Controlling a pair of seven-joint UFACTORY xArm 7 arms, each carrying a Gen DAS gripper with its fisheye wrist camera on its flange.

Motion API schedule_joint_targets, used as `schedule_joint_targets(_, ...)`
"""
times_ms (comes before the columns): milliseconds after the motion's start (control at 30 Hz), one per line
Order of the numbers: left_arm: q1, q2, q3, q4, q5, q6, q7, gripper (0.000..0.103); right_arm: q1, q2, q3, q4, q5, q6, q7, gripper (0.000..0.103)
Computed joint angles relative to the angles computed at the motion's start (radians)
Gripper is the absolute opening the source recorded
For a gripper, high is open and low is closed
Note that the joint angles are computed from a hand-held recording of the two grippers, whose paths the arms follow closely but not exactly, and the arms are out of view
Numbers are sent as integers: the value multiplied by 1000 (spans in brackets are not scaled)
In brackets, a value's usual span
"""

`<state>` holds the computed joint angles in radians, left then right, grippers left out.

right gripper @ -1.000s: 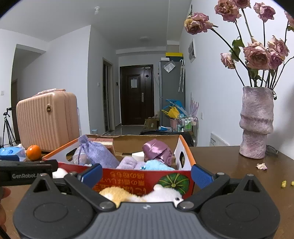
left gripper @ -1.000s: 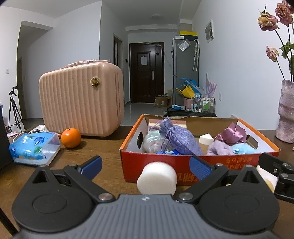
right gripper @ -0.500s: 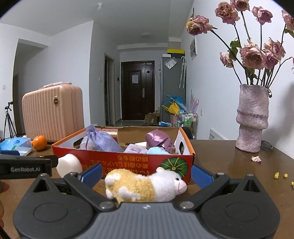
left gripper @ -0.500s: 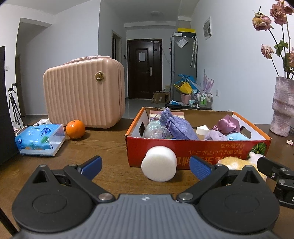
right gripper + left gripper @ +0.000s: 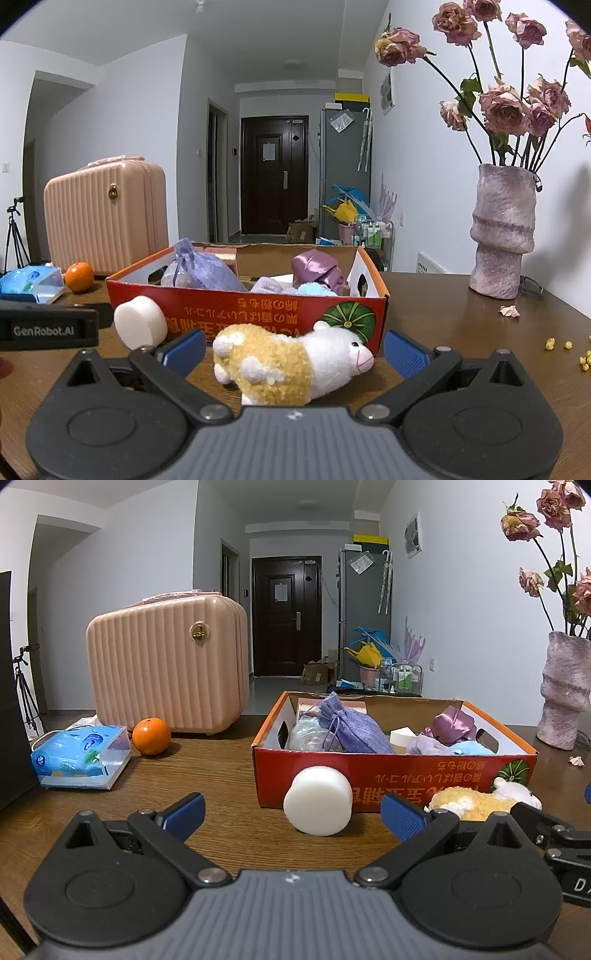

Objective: Organize soft objects
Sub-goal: 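Close the right gripper on the yellow-white plush sheep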

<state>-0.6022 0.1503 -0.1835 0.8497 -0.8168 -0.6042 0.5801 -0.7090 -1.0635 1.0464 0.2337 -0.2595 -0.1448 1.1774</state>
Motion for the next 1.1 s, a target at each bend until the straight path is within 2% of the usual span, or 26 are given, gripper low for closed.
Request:
schedule_joint_targets(267,18,-12,8,1,34,59,-33,103,-22,47,15,36,-3,27,5,103)
schedule_joint_targets(433,22,-6,18,5,61,62,-36,103,-60,92,50,93,-11,60,23,103)
schedule_joint_targets(800,78,14,49,17,210,88,-126,103,-161,170,133,227,-58,177,95,103)
schedule_joint_targets(1100,137,31,70,28,361,106,-220,103,-255,271,208,357,-97,337,179,103)
